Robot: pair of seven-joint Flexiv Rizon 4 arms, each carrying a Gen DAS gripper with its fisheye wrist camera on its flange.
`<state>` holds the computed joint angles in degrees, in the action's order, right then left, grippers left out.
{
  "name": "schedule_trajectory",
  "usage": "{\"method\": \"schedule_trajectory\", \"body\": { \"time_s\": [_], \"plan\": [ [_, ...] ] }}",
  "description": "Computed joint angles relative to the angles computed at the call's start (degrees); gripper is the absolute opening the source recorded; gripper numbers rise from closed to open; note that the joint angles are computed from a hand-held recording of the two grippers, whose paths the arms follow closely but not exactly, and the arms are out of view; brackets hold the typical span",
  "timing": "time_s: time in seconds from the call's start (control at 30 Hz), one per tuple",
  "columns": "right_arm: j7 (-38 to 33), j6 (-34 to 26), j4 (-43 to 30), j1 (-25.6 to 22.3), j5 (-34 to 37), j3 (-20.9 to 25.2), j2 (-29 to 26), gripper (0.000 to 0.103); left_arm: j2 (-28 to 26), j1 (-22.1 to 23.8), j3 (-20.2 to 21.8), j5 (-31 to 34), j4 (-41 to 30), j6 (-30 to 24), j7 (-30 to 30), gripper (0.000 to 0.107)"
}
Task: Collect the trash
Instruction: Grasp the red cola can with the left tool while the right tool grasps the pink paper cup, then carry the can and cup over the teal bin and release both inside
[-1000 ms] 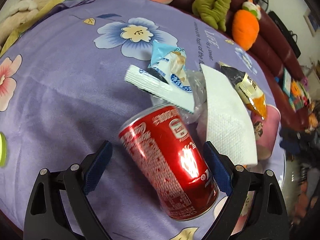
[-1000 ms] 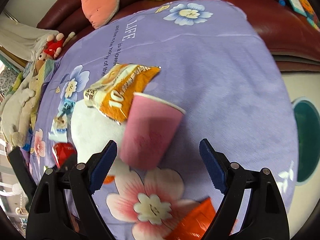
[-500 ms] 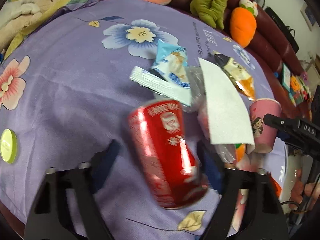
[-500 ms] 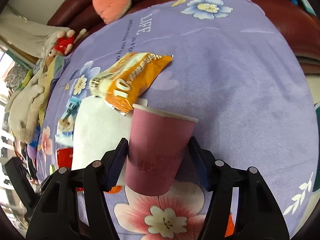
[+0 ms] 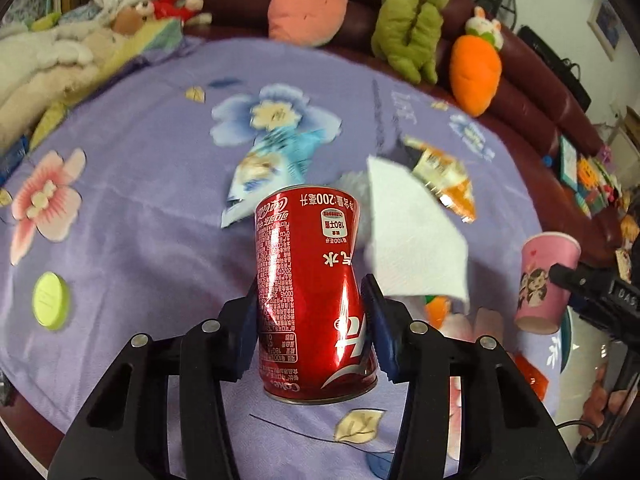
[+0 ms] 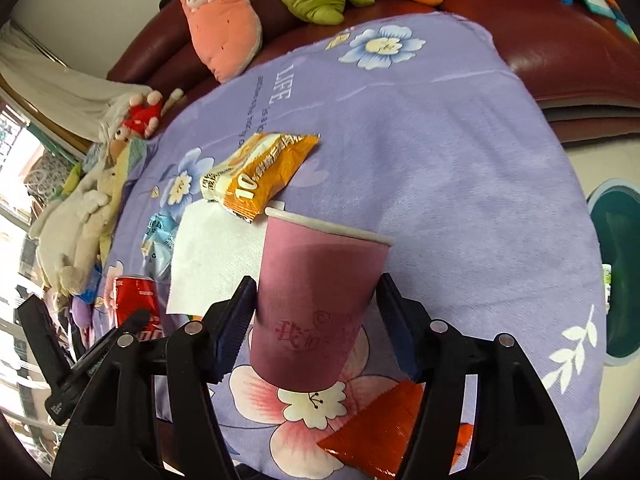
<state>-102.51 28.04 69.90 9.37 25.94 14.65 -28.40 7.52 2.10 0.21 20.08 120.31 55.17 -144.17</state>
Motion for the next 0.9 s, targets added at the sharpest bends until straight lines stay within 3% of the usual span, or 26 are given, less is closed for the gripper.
{"method": "schedule_trajectory", "body": {
  "time_s": [0.27,0.53,0.9],
  "plan": [
    [-1.57,1.36,1.01,-3.37,3.91,-0.19,1.83,0.06,-4.02,-2.61,-2.33,0.68,-7.47,-0.74,3.16,0.049],
    [-2.47,3.09,1.41,-7.88,7.19,-1.75,3.15,0.06,-14.36,-8.33,-2.56,-2.07,-18.73,-0.02,10.19,0.049],
    [-0.3,7.34,1.02,-14.84,10.16,-4.52,2.51,0.06,-30.17,-15.37,-3.23,-11.25,-36.2,-0.73,24.65,0.049]
  ]
}}
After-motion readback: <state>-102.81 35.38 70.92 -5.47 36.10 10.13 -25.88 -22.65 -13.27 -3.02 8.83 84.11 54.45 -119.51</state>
